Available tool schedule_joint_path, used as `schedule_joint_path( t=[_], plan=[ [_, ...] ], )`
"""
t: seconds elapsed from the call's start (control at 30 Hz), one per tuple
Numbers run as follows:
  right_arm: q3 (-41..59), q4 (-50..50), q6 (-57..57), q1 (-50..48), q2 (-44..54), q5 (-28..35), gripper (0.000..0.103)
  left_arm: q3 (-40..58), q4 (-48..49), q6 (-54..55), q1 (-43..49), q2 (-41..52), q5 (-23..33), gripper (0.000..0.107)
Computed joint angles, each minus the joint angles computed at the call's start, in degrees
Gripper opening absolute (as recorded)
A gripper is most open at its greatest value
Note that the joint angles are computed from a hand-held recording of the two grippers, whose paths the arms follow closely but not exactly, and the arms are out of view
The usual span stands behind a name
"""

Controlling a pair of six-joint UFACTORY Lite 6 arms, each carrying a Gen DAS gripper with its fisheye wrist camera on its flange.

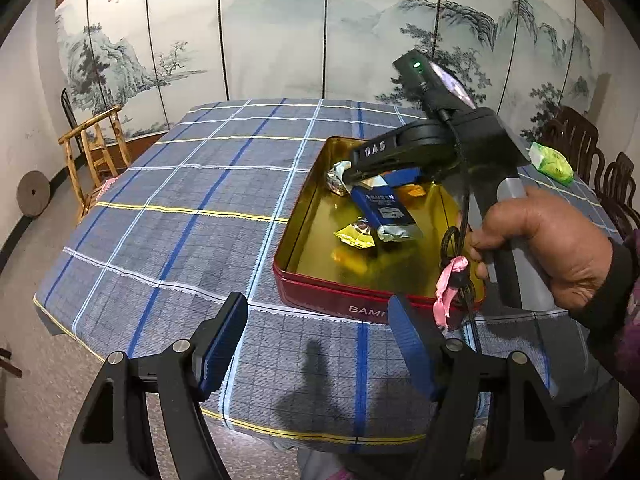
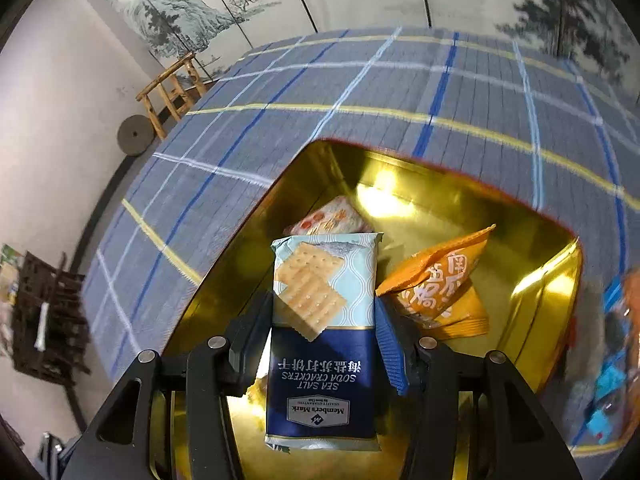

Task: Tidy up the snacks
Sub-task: 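Carry the cracker pack into the gold tin and open the right gripper, then grasp the grey packet with the red tag using the right gripper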

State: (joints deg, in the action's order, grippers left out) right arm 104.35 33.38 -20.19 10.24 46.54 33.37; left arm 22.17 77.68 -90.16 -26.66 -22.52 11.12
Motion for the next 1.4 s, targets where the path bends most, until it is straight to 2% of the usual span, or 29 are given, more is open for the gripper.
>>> schedule_joint_path(
  t=[0.07,0.2,0.27,0.37,0.53,0.67,0.8,0.93,1.03,1.1,1.23,1.4],
  plan=[
    [-2.17,6.28,-5.62,-1.64,-1.51,-0.33,0.058,0.39,0.99,-1.05,-0.58,0.44,0.61,0.070],
    [-14.11,23.45,-22.25,-6.27,-10.53,-2.06,0.066,1.15,-0.75,-0.35,-2.57,0.71,2.06,0.072],
    [-23.16,34.09,-34.08,-9.94,-17.54,-1.24,0.068,1.50,-1.47,0.18,-3.59,0.62,2.77,0.073],
    [-36.09,44.78,-48.82,-15.38,-27.27,0.87,0.069,2.34,-1.87,-0.41,-6.26,1.19,4.23,0.075],
    [-51.44,45.76,-60.53,-24.47,-39.65,0.70,0.069,4.36,-2.75,-1.20,-10.78,3.30,5.80,0.076],
    [-56.56,41.57,-65.37,-31.99,-43.65,1.19,0.069,6.72,-2.88,-2.58,-14.88,5.94,7.39,0.078],
    [-56.14,39.26,-68.25,-36.97,-43.83,5.03,0.069,9.18,-4.08,-2.15,-17.16,8.85,7.74,0.078],
    [-49.79,35.38,-68.78,-32.20,-39.73,4.28,0.068,10.44,-5.25,-1.64,-19.58,9.67,9.24,0.078],
    [-42.15,29.11,-61.80,-28.24,-32.08,3.02,0.065,11.09,-5.60,-1.42,-20.12,9.99,10.01,0.081],
    [-36.96,23.69,-54.63,-24.69,-26.56,-0.24,0.060,11.61,-5.39,-1.31,-19.78,10.58,9.94,0.081],
    [-29.88,18.82,-46.02,-21.98,-18.79,-1.53,0.056,12.39,-3.69,-2.12,-18.78,12.17,9.62,0.081],
    [-23.69,16.10,-40.85,-20.84,-13.02,-1.96,0.054,12.82,-2.75,-2.34,-16.57,13.81,7.14,0.081]
  ],
)
